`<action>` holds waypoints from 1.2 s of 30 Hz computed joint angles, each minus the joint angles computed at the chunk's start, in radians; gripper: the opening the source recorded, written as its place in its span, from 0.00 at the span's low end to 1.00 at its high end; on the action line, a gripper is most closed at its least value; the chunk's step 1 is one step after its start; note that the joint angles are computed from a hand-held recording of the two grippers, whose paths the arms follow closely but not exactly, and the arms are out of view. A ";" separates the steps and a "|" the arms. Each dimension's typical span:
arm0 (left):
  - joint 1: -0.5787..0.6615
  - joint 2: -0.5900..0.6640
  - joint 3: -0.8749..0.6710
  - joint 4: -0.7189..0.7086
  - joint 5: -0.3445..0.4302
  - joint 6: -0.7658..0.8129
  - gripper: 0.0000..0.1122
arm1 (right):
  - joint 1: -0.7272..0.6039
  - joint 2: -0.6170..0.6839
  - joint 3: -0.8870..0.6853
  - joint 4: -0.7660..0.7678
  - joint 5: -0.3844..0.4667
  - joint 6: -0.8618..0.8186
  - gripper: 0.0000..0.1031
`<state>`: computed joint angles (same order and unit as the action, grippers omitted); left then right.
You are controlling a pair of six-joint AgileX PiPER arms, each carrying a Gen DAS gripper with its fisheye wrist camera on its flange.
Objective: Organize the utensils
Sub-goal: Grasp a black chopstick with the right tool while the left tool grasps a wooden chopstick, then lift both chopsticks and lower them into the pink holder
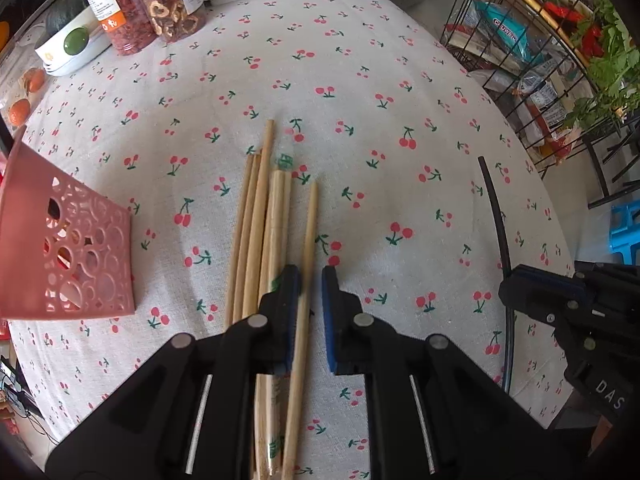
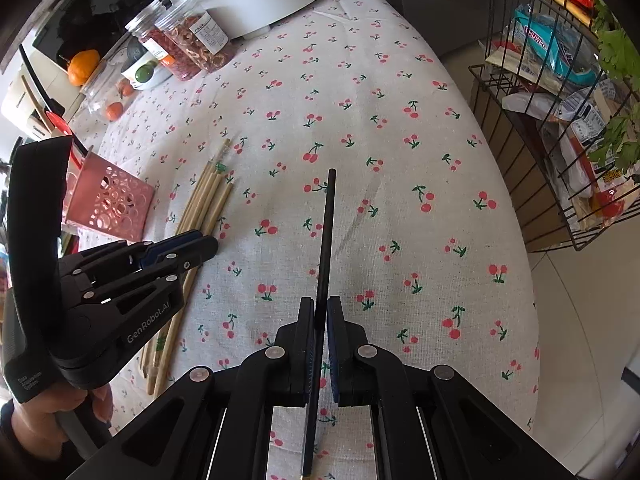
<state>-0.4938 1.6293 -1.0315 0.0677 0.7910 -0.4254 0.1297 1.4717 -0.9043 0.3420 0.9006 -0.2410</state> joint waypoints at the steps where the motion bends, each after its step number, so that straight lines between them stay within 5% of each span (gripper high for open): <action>1: -0.007 0.000 -0.002 0.014 0.009 -0.013 0.06 | 0.004 -0.002 0.001 0.000 -0.002 0.002 0.06; 8: -0.011 -0.197 0.126 -0.008 -0.023 -0.015 0.06 | 0.031 -0.089 0.029 0.026 -0.009 0.005 0.06; 16: -0.004 -0.516 0.207 -0.016 0.072 0.034 0.06 | 0.034 -0.172 0.043 0.045 0.004 -0.011 0.08; 20: 0.011 -0.624 0.248 -0.025 0.087 0.072 0.06 | 0.072 -0.108 0.042 -0.043 -0.040 0.085 0.41; 21: 0.028 -0.654 0.265 -0.036 0.086 0.091 0.06 | 0.092 -0.086 0.038 -0.072 -0.057 0.115 0.42; 25: 0.100 -0.718 0.326 -0.080 0.048 0.134 0.06 | 0.175 0.011 0.023 -0.209 -0.116 0.238 0.42; 27: 0.183 -0.713 0.331 -0.176 0.045 0.244 0.06 | 0.202 0.049 0.022 -0.252 -0.135 0.286 0.36; 30: 0.244 -0.742 0.340 -0.218 0.071 0.306 0.06 | 0.255 0.047 0.031 -0.340 -0.166 0.368 0.13; 36: 0.341 -0.815 0.337 -0.286 0.124 0.387 0.06 | 0.279 -0.002 0.082 -0.363 -0.215 0.405 0.06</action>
